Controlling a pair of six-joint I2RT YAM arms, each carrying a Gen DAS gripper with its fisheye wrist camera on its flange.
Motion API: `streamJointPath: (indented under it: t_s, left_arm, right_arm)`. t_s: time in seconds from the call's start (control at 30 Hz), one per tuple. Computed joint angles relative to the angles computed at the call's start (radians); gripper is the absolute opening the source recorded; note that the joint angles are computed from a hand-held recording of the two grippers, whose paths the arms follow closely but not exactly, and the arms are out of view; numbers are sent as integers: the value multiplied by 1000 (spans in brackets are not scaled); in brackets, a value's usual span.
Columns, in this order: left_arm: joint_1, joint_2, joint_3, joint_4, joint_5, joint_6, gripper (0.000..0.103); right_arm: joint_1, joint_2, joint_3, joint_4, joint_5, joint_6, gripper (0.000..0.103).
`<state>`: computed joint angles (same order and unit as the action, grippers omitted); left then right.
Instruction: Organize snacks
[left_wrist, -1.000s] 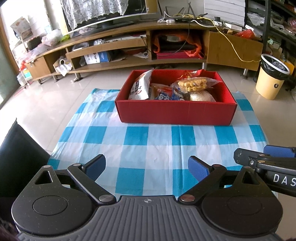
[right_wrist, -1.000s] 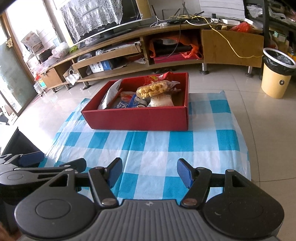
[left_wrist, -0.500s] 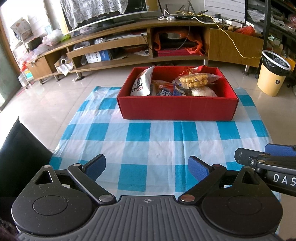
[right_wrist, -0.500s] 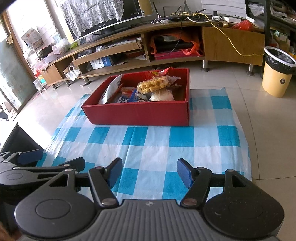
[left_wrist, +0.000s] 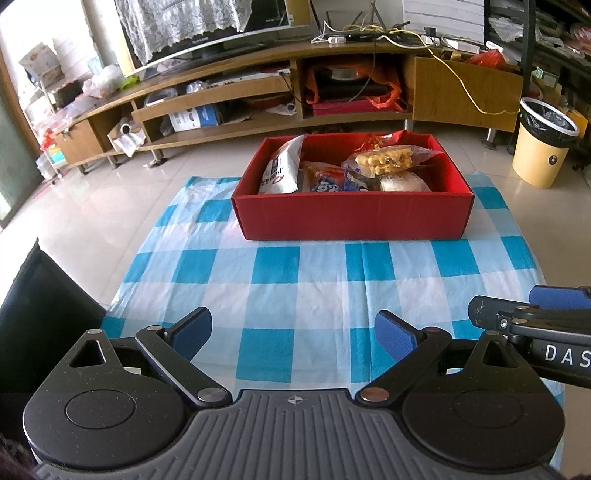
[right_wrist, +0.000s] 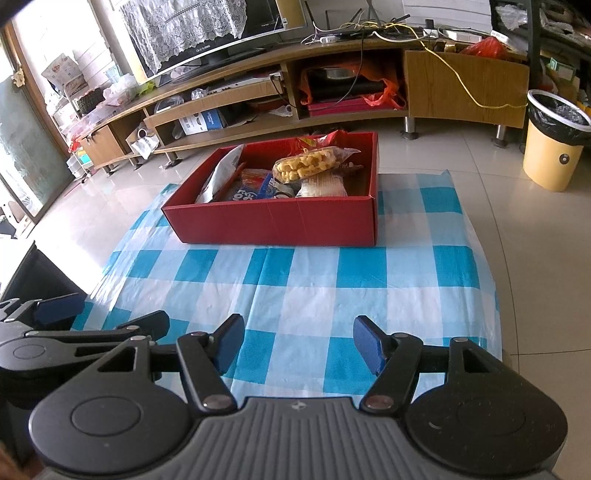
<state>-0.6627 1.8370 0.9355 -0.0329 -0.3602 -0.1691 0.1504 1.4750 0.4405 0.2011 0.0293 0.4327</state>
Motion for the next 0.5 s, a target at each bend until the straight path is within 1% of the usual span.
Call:
streamJointPath:
  t_s: [0.5]
  left_arm:
    - [-9,-4,-9,22,-19,12,97]
  right_arm:
    - [-1,-1,0,-1,-2,0,62]
